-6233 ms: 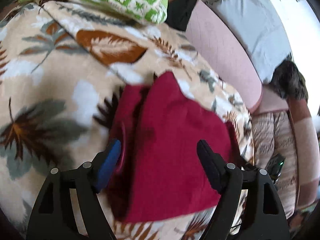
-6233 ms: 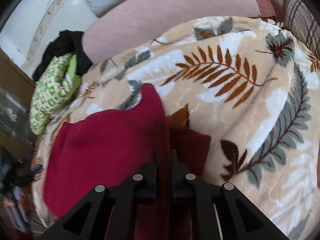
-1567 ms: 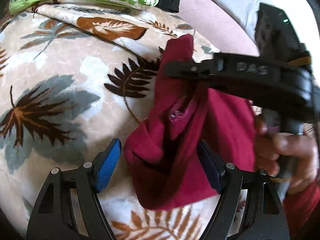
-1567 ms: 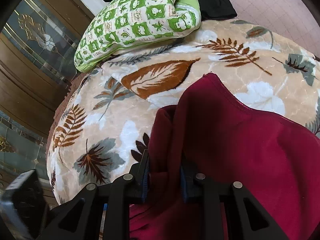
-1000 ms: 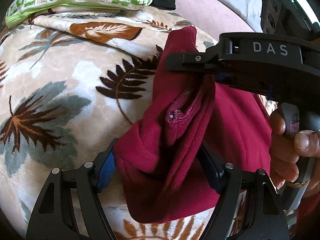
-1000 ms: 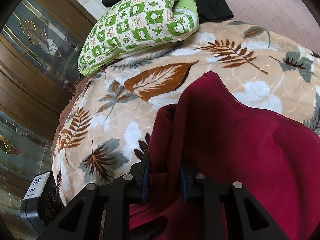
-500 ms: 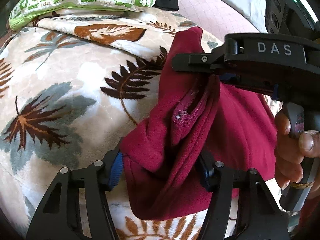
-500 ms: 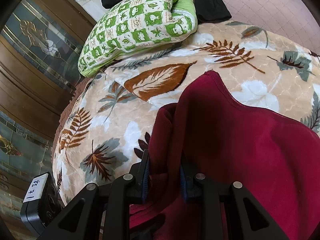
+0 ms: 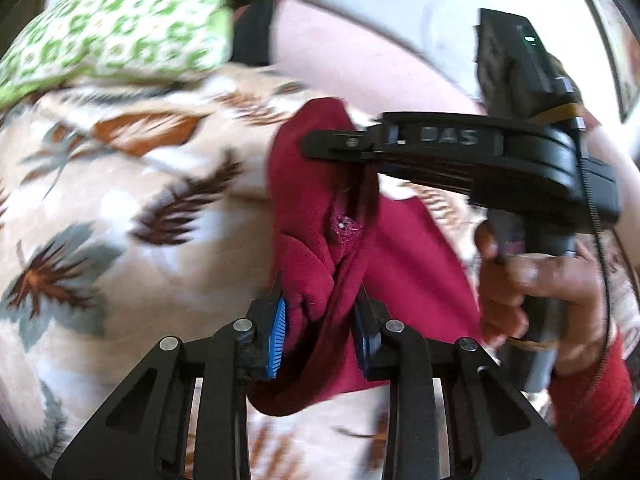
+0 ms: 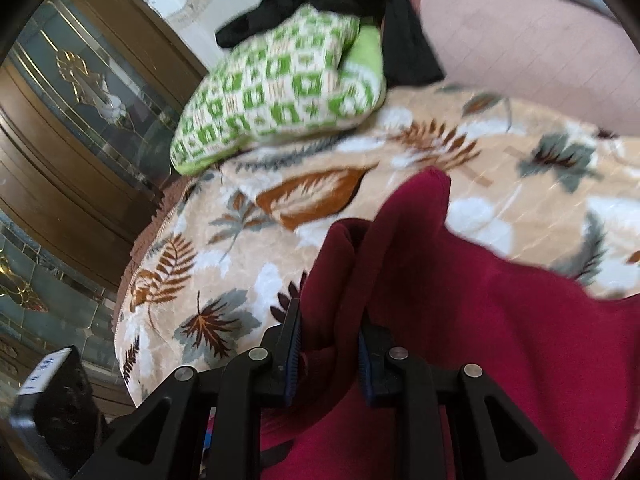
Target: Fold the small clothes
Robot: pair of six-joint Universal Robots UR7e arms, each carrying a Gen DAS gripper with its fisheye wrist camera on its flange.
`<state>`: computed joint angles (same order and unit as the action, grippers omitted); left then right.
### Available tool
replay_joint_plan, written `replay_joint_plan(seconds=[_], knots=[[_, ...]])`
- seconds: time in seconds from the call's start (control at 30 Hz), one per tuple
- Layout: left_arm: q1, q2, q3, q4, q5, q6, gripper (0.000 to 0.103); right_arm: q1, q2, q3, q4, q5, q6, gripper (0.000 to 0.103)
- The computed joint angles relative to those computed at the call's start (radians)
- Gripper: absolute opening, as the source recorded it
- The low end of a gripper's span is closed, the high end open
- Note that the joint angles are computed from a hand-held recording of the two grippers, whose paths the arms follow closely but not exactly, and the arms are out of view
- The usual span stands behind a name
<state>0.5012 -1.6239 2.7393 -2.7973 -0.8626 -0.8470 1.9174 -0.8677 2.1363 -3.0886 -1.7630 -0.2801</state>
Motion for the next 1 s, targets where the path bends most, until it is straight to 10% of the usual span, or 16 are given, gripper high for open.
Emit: replay_joint_plan(seconds=[0.23,0.47,0.67,0.87,1.0], knots=[[-0.036,0.365,-0.136,-0.232,-0.117,0.117,0.027,-0.058,-0.214,0.101,0.003,-0.078,-0.083,0.021],[0.011,0.662,-0.279,-0.274,-0.226,0.192,0.035,-0.263,-0.319,0.215,-0.087,-0.147,-0.106,0.020],[-0.022,0.523,-0.223,-0.271,-0.304,0.233,0.064,-0.394,-0.333,0.265,-0.149,-0.056,-0.062,0.028],[-0.075,0.336,-0.159,-0.076,-0.095,0.144,0.068,-0.403,-0.490,0.366,-0.108,0.025,-0.086,0.047],[-0.029,0.366,-0.148,-0.062,-0.083,0.083,0.068,-0.413,-0.504,0.423,-0.098,0.067,-0.057,0.065]])
